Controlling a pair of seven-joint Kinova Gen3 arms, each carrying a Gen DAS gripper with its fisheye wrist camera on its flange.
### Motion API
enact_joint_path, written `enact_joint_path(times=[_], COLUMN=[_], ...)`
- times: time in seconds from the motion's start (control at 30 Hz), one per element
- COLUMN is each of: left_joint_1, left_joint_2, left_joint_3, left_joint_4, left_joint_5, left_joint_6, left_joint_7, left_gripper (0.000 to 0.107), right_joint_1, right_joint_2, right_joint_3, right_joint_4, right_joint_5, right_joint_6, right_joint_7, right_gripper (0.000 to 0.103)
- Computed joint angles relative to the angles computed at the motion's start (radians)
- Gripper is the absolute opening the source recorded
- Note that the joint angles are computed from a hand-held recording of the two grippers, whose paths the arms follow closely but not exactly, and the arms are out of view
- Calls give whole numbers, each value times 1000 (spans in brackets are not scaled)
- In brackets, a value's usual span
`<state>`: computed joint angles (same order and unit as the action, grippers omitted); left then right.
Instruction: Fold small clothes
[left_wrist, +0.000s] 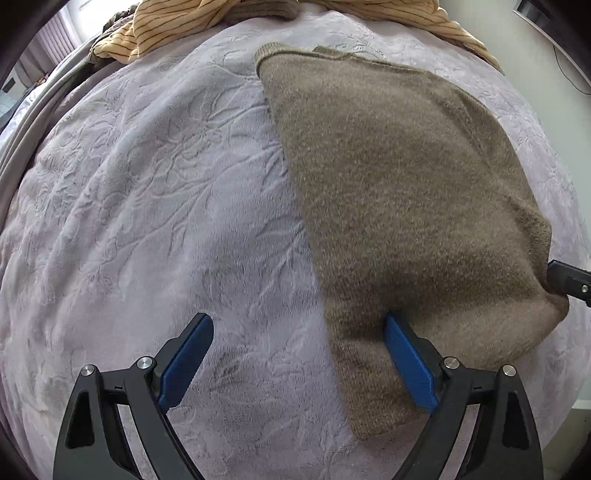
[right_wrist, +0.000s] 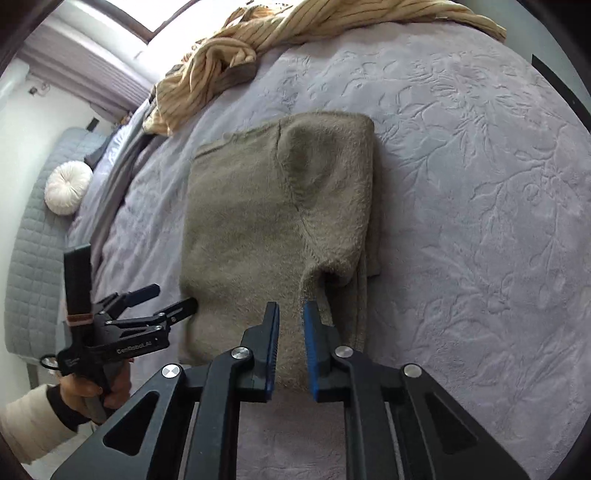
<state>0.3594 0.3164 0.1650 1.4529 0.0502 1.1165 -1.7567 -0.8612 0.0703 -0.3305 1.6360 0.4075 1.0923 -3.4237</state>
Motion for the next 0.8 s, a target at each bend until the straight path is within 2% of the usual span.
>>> enact_joint_path(times=[0.03,0.07,0.13,0.2,0.4,0.47,0.53,0.6,0.73,0.8], left_joint_1=[-7,-8,-24,-35,-31,-24,-23,-19,-10,-10], left_joint_2=[-6,-8,-3,-3,-7,-3,4,11,19,20], left_joint_3=[0,-3,-1,-1,-3,-5,-7,-11,-16,-17], left_joint_4=[15,21,18,18,-5,-30,-56,-75,-95,-100], left_joint_5=[8,7,27,42,28,17,10,-2,-21,-24], left_joint_6=[-10,-13,3,15,46,67,92,113,134,141], left_joint_7=[-7,-3,-14,-20,-31,-22,-17,-9,12,18], left_gripper=[96,103,103,103,103,103,103,103,103,103], right_joint_1=[4,-3,10,-22,-37,-51,-26,-19,-119,-113], right_joint_2=[26,48,59,33,36,30,24,34,68,47], right_joint_3=[2,13,-6,14,6,11,-28,-53,57,44], right_joint_4=[-14,-9,29,70,22,23,27,-3,-72,-58], right_joint_5=[-30,-58,-77,-68,-81,-81,-69,-60,-107,-104], right_joint_6=[29,45,27,-11,69,81,85,140,290,296], right_joint_7=[28,42,21,-43,-68,-117,-183,-221,-206,-259], right_gripper=[14,13,13,13,15,19,20,21,24,24])
